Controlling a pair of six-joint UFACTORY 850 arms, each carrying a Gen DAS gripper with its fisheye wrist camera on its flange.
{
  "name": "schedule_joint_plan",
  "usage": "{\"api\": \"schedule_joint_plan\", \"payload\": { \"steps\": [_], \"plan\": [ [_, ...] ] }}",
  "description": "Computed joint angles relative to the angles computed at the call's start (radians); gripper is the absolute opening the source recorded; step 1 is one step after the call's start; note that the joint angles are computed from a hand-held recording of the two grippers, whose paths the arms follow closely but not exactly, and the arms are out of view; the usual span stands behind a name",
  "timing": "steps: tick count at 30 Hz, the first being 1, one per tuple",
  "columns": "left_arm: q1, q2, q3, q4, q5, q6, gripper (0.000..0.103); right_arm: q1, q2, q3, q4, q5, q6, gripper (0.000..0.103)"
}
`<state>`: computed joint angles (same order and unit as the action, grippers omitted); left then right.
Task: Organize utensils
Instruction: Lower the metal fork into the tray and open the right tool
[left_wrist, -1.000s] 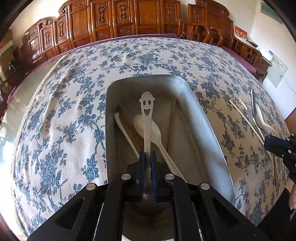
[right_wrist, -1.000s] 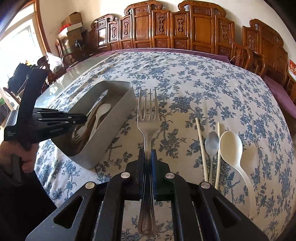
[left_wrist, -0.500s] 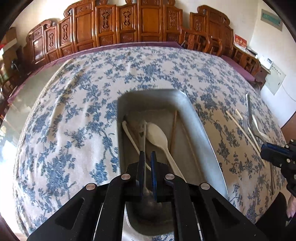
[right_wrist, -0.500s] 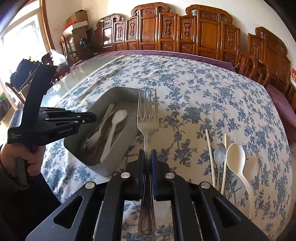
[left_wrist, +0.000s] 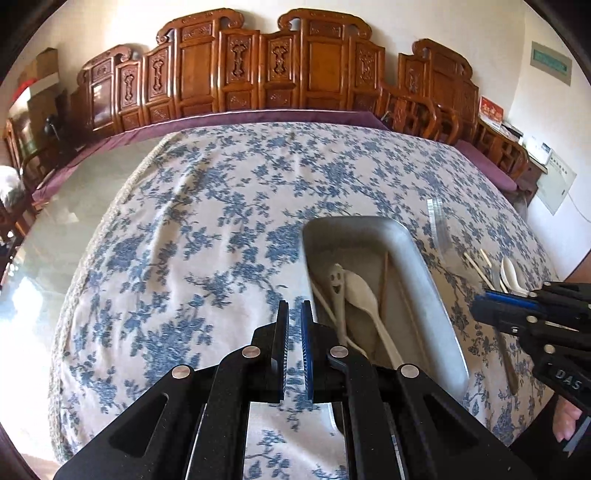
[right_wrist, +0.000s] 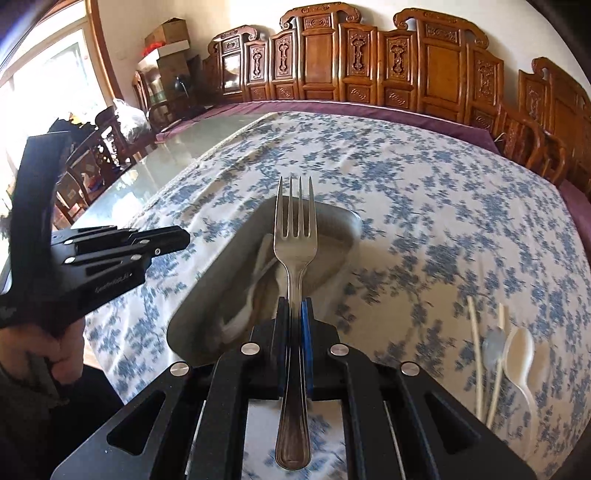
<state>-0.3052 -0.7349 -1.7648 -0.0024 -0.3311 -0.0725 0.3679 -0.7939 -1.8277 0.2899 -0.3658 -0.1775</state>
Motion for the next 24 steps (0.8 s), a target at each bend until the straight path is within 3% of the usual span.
{"api": "schedule_joint_plan", "payload": {
  "steps": [15, 24],
  "plan": [
    [0.018, 0.001, -0.003, 0.003, 0.001, -0.011, 0.005, 0.028, -0.280, -0.391, -0.091, -0.199, 0.126, 0.009],
    [0.018, -0.007, -0.011, 0.005, 0.000, -0.009, 0.005, 0.033, -0.293, -0.387, -0.090, -0.208, 0.118, 0.009]
  ]
}}
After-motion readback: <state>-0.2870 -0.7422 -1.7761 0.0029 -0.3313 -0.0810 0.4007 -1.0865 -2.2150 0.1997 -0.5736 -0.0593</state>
